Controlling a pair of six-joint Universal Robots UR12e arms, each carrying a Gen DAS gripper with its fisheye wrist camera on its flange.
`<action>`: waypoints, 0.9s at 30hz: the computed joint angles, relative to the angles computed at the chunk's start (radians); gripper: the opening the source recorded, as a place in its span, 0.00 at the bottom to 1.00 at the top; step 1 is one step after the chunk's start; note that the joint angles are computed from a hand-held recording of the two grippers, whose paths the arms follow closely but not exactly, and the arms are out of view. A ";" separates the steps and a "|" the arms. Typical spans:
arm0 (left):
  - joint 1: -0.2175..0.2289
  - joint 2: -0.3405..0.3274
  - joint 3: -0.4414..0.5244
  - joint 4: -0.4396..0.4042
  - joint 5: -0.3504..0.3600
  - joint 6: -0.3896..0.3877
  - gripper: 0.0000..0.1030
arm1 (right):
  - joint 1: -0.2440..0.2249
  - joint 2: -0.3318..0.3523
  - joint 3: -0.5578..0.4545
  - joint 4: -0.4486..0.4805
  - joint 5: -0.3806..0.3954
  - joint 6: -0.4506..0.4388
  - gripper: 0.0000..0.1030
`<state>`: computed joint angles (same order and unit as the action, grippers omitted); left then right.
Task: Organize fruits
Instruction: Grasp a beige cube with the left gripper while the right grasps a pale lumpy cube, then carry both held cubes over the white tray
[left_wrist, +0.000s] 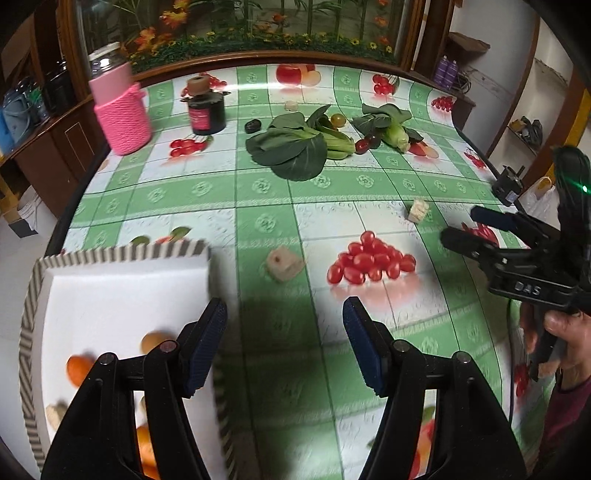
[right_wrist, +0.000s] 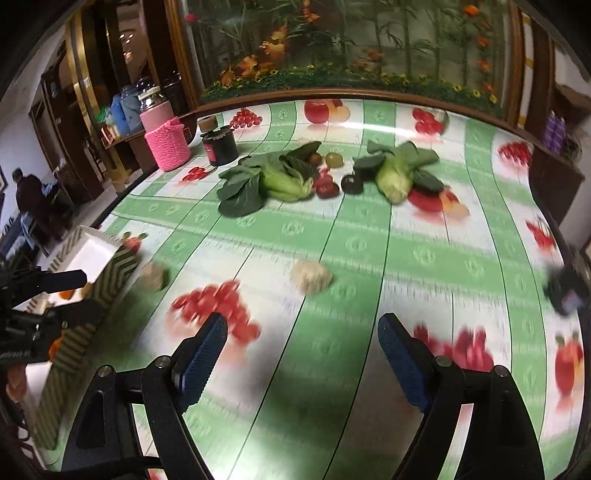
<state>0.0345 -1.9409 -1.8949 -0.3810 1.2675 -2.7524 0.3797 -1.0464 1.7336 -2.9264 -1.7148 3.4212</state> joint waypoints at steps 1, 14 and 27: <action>-0.006 -0.009 0.011 -0.007 0.006 -0.002 0.62 | -0.005 0.006 -0.006 -0.002 0.007 -0.003 0.83; -0.041 -0.090 0.097 -0.055 0.071 -0.062 0.61 | -0.026 0.070 -0.060 0.016 0.060 -0.112 0.33; -0.029 -0.066 0.061 -0.030 0.028 0.002 0.26 | -0.018 0.017 0.019 -0.038 0.082 -0.064 0.33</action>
<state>0.0059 -2.0073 -1.8340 -0.4114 1.2950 -2.7508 0.3612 -1.0292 1.7524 -2.9645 -1.6325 3.3574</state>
